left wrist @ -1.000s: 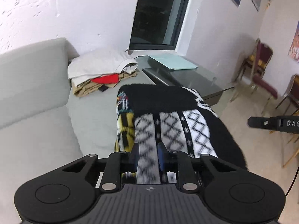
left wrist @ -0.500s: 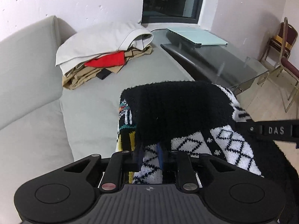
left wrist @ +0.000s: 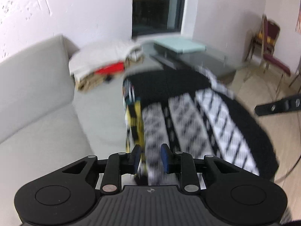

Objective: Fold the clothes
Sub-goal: 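Lower the bundle onto the sofa seat beside the cloth pile with both grippers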

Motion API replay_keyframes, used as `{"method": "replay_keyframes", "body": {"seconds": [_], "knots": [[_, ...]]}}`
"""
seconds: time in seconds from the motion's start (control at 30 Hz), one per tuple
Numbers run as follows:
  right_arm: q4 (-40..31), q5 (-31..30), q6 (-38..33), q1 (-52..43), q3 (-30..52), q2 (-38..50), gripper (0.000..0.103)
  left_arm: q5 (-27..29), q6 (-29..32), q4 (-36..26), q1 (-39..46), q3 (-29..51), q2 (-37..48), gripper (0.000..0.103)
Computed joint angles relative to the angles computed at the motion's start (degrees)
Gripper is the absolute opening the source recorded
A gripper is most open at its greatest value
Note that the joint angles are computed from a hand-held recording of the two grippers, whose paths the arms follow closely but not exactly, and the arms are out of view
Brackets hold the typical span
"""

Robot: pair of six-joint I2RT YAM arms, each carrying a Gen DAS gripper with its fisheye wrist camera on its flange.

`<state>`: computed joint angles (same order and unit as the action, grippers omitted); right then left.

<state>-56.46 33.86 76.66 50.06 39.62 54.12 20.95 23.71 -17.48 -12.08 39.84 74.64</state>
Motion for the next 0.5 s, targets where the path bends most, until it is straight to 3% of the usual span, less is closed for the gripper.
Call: {"method": "replay_keyframes", "body": {"seconds": [0.07,0.2,0.3,0.37,0.43,0.5], "knots": [[3.3,-3.5,-2.2,-2.7,-2.0,2.2,0.03,-2.2,-1.7,1.9,-1.7,0.1,4.3,0.016],[11.7,-5.4,-6.8,-7.6,-5.6,7.1,0.032,-5.2,-4.6,5.5,-4.2,1.3,9.6,0.013],[8.3,-5.0,-5.4,-6.1,-4.0,4.8,0.032,-4.2,-2.7,3.7,-3.5,1.1,6.4,0.012],[3.4,-4.3,-2.8,-3.6,-1.9,1.2,0.032,0.5,-2.1,1.4,0.0,1.6,3.5,0.017],[-0.5,-1.3,-0.3,-0.8,0.4,-2.2,0.039,4.1,-3.8,1.0,2.0,3.2,2.2,0.018],[-1.0,1.6,-1.3,-1.0,2.6,-4.2,0.042,4.3,-6.9,3.7,0.6,5.4,2.9,0.018]]}}
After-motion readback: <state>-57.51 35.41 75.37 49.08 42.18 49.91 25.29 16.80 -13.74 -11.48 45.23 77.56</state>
